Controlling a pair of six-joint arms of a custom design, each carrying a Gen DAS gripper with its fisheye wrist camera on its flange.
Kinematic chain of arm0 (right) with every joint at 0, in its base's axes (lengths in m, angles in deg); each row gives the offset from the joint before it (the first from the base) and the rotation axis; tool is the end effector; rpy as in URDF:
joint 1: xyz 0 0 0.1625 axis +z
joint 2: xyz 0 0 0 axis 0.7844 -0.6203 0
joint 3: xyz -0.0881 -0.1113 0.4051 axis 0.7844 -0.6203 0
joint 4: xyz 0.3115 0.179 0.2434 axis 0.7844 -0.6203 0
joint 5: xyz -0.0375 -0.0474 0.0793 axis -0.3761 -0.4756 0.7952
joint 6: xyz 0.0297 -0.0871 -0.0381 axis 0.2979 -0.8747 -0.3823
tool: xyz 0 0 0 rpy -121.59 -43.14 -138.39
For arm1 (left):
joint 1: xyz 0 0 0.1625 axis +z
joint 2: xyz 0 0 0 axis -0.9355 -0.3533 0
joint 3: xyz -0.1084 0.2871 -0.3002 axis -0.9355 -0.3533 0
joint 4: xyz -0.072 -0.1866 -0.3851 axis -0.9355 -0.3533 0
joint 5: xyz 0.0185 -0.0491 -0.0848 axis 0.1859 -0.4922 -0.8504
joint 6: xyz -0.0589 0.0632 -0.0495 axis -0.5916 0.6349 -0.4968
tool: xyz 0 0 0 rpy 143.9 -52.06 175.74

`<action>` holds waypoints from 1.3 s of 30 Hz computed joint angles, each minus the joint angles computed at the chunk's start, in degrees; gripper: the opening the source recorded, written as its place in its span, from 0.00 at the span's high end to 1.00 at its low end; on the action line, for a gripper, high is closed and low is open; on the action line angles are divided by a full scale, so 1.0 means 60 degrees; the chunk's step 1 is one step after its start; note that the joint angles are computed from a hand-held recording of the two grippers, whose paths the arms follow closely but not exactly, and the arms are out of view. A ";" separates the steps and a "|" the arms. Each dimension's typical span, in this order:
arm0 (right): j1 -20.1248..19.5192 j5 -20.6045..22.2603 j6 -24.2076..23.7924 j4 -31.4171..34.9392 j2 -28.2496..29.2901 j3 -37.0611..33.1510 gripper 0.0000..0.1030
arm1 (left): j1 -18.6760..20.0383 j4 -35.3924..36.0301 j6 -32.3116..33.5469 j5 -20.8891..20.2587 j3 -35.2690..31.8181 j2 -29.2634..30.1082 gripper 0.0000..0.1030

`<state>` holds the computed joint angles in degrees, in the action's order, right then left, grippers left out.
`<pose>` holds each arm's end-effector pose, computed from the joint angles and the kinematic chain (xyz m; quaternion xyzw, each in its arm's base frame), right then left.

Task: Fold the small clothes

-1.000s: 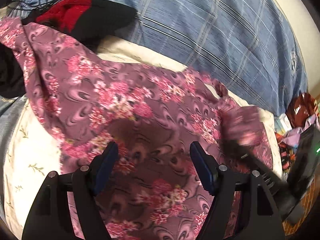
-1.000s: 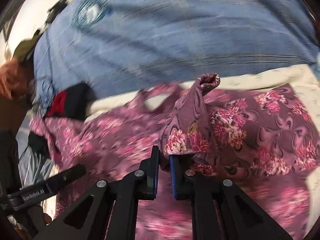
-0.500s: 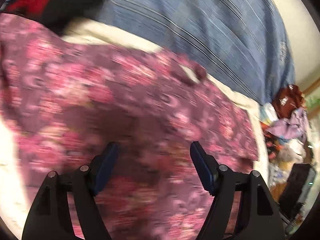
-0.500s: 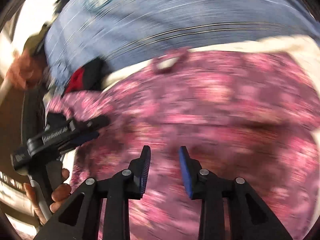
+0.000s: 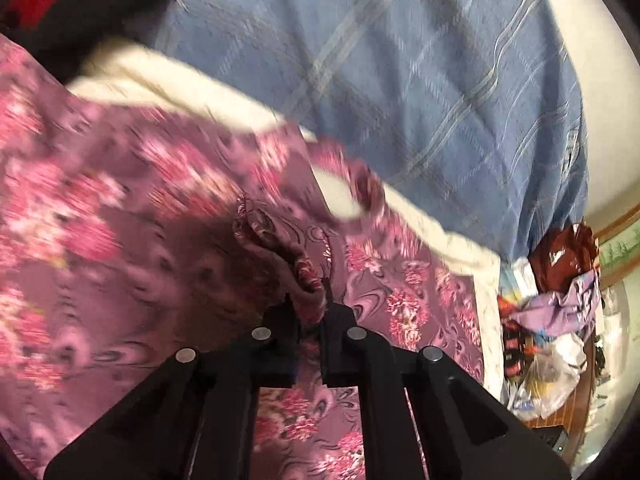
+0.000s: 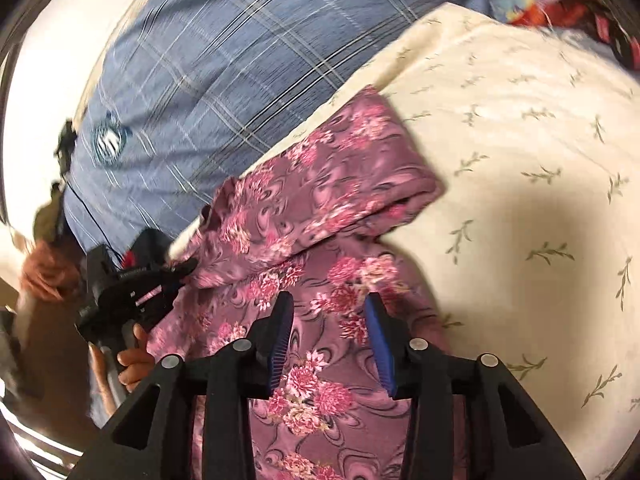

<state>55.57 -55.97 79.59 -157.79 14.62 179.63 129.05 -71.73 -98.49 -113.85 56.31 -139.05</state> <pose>0.3045 -0.5614 0.1332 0.1314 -0.9803 0.1461 0.0205 -0.0482 -0.4915 0.3905 -0.2217 0.8591 -0.4376 0.1460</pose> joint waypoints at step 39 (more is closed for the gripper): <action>0.1509 -0.2012 -0.1327 -0.1891 0.2236 -0.1692 0.59 | 0.0215 0.2755 -0.0907 0.1179 0.0634 -0.1450 0.38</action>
<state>64.62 -68.04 71.63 -169.14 28.04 169.48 130.34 -55.20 -103.93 -106.78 60.11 -147.75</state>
